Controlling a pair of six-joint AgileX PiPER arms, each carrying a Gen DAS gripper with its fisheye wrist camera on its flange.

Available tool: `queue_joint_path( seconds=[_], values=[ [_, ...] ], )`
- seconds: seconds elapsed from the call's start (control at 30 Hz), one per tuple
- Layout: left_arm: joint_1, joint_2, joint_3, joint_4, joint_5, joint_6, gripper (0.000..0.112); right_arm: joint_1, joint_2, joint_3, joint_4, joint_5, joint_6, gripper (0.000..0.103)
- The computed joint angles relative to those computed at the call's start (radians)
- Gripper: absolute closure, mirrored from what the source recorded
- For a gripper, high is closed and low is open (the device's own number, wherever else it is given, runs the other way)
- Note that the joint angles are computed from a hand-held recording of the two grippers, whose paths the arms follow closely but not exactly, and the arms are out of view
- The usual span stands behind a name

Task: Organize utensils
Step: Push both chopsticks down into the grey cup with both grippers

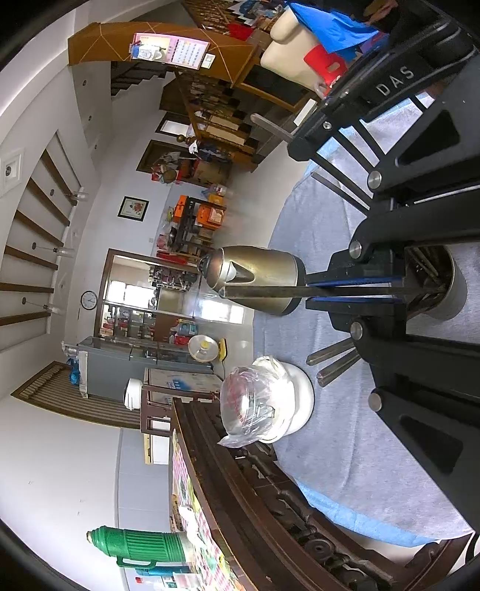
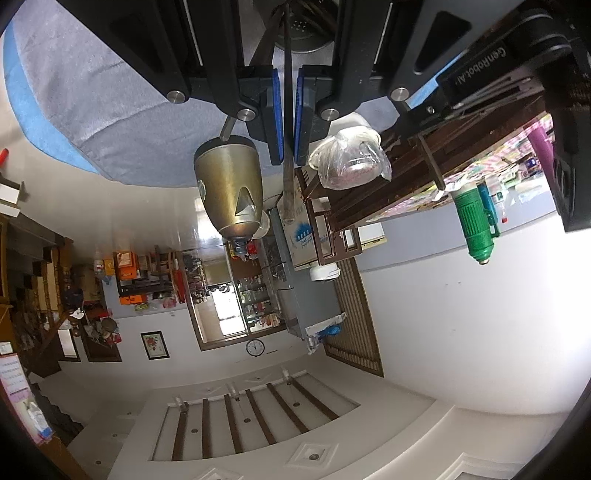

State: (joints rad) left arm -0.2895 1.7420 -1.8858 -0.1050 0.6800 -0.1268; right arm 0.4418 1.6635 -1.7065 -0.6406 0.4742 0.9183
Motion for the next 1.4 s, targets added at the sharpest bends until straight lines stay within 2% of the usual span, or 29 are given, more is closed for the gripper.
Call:
queue_joint_path(
  seconds=[0.27, 0.37, 0.83, 1.3, 1.4],
  values=[
    [0.0, -0.001, 0.009, -0.004, 0.003, 0.002, 0.107, 0.012, 0.015, -0.002, -0.044, 0.008, 0.033, 0.097],
    [0.006, -0.001, 0.016, -0.02, 0.005, 0.01, 0.107, 0.004, 0.018, -0.011, -0.008, 0.01, 0.009, 0.097],
    [0.033, -0.008, 0.026, -0.078, -0.013, 0.03, 0.107, -0.003, 0.048, -0.07, -0.018, 0.021, 0.052, 0.097],
    [0.037, -0.004, 0.043, -0.11, -0.003, 0.051, 0.107, -0.007, 0.01, 0.002, 0.054, 0.002, -0.018, 0.097],
    [0.034, -0.009, 0.051, -0.104, -0.005, 0.051, 0.107, -0.002, -0.018, 0.033, 0.016, -0.009, 0.025, 0.097]
  ],
)
